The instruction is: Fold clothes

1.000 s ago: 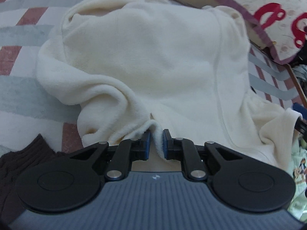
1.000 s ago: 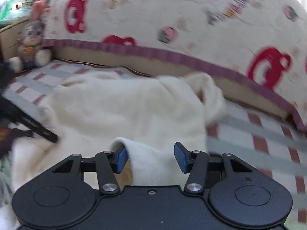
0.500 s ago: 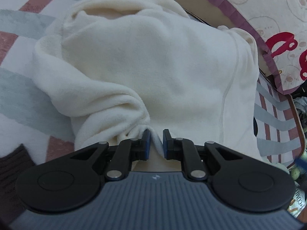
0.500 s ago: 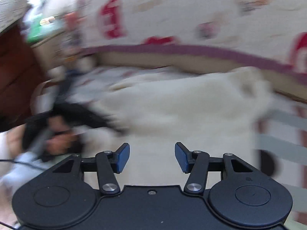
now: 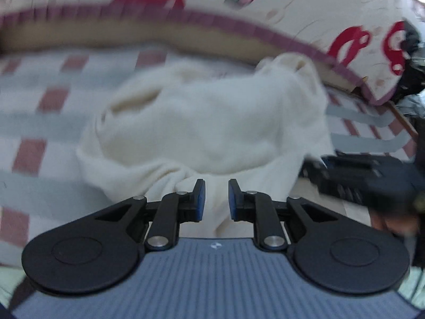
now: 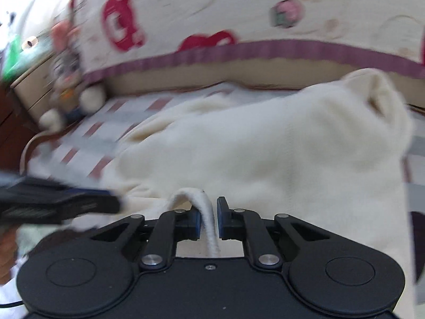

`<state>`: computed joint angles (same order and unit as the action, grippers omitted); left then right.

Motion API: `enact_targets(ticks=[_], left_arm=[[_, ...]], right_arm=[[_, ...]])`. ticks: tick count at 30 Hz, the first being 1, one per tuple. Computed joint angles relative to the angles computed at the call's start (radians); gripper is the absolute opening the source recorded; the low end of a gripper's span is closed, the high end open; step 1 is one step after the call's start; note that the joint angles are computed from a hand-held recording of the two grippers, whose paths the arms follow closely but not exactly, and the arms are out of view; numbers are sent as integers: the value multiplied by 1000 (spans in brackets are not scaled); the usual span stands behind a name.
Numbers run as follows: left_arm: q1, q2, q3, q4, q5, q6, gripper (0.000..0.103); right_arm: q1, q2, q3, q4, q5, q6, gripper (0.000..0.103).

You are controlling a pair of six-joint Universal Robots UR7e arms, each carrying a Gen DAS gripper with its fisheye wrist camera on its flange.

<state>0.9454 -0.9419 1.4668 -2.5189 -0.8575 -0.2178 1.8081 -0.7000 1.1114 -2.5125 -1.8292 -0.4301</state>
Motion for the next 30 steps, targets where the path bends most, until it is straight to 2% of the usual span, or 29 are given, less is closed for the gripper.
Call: enact_targets(ticks=[5,9,12,13,16,17,18,20,22,25,27,30], left_arm=[[-37,-13,100,-162,58,100,22],[-43,-19,178,-276,-2,190,22],[-33,-8,170,-232,-81,201,22],[-30,3,157,-206,-77,192,22],[-25,45,108,-124,-24,155,23],[-23,59,93,-110,16,137,23],[-21,75,79,-102,66,117,23],[-4,90,66,-141,117,72,23],[23,92,53,-168,105,29,23],[54,91,41,-185,70,-18,23],[65,89,40,-193,50,-41,23],[76,79,59,-248,15,-89,23]], right_arm=[[-13,-12,13,-102,-51,3,12],[-18,8,-3,-203,-83,-14,12],[-16,21,-16,-257,-111,-50,12],[-17,20,-18,-255,-103,-49,12],[-22,10,-16,-256,-72,-51,12],[-22,10,-16,-262,-69,-58,12],[-23,10,-16,-268,-66,-65,12],[-23,14,-23,-277,-71,-86,12],[-26,45,-80,-217,-105,-115,15],[-26,108,-185,-114,-217,-127,35],[-19,136,-226,-55,-306,-114,35],[-13,106,-172,-80,-359,-61,42]])
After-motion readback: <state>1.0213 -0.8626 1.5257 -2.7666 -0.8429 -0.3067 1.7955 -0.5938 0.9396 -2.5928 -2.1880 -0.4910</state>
